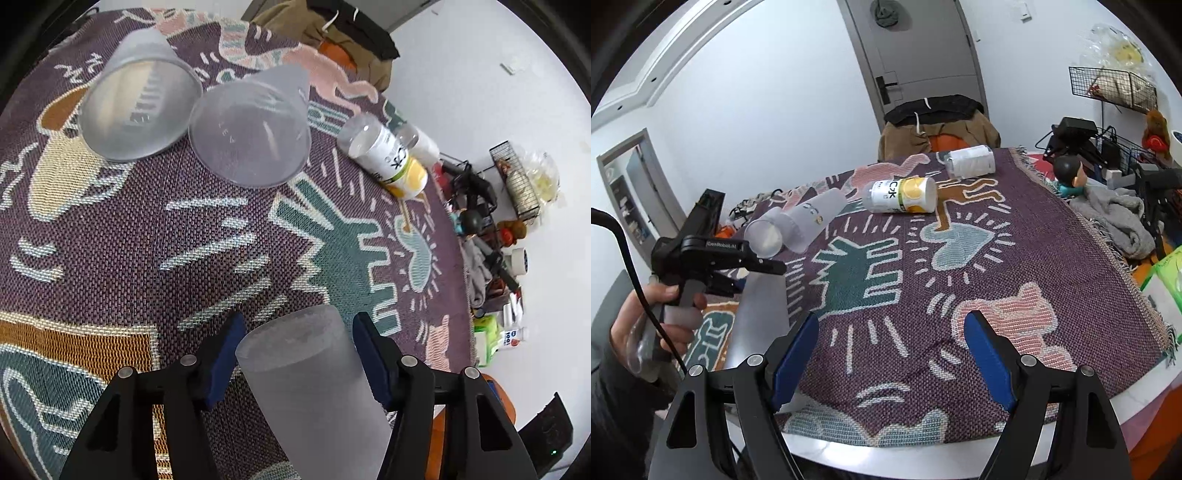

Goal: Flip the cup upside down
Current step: 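Lower the frosted cup mouth-down onto the blanket with the left tool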

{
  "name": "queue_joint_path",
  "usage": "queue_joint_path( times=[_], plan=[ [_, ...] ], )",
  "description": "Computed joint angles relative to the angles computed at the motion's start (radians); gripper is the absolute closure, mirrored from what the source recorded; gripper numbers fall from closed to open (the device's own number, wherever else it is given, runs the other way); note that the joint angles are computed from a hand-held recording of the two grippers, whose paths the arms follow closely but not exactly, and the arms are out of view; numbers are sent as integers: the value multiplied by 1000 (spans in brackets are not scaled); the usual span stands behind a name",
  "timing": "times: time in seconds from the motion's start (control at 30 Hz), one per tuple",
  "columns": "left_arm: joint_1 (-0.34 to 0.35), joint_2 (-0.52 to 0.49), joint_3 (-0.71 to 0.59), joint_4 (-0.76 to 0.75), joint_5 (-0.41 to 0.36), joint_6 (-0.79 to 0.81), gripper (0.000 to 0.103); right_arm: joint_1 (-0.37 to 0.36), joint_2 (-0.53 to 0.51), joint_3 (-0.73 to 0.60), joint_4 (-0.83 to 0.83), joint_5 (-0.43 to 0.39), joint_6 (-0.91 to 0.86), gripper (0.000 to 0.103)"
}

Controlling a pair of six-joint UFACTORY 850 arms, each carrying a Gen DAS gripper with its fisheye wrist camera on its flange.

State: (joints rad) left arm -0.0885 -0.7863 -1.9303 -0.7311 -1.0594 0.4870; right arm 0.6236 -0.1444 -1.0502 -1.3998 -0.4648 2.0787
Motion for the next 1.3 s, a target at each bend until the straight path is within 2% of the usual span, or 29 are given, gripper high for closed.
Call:
queue_joint_path(
  times=[0.2, 0.43, 0.9, 1.3],
  plan=[
    [5, 46, 44, -62, 30, 83, 42, -3, 10, 8, 0, -12, 0, 22],
    [9, 144, 137, -149, 124, 233, 43, -18, 11, 12, 11, -5, 4, 22],
    [0, 371, 364, -356, 383, 631, 44, -24, 11, 12, 16, 1, -1, 22],
    [-68, 494, 508, -470, 639, 972, 44, -11, 15, 10, 26, -5, -41, 22]
  ],
)
